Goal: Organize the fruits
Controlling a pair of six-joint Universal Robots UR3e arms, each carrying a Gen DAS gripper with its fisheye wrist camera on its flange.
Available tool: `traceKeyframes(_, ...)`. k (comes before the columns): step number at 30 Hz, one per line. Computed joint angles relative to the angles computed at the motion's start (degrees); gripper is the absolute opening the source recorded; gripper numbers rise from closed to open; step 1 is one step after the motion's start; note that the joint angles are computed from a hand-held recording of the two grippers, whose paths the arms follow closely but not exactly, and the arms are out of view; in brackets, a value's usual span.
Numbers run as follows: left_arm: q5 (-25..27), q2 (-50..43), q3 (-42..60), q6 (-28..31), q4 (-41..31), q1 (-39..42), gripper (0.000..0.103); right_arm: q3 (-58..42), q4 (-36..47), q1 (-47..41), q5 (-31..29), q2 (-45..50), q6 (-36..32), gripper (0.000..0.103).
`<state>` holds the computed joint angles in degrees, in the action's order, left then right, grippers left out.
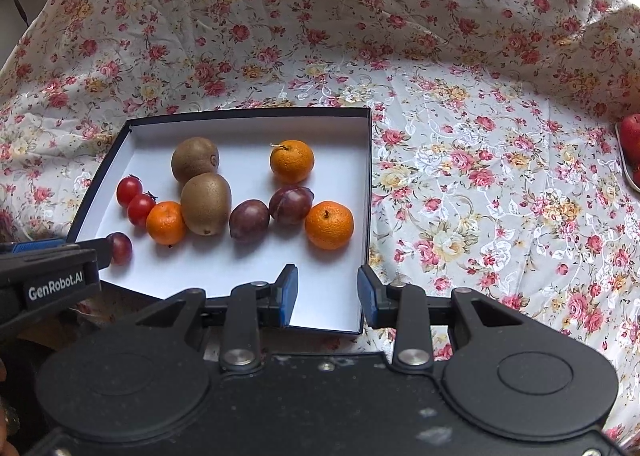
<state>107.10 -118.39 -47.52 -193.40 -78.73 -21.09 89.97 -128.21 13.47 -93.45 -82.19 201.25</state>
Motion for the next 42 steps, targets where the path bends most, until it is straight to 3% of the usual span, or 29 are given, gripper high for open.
traceKeyframes(42, 0.9, -1.3, 2.0, 1.4, -1.9, -0.4, 0.048, -1.5, 1.7, -0.8, 2.3, 1.3, -0.6, 0.036)
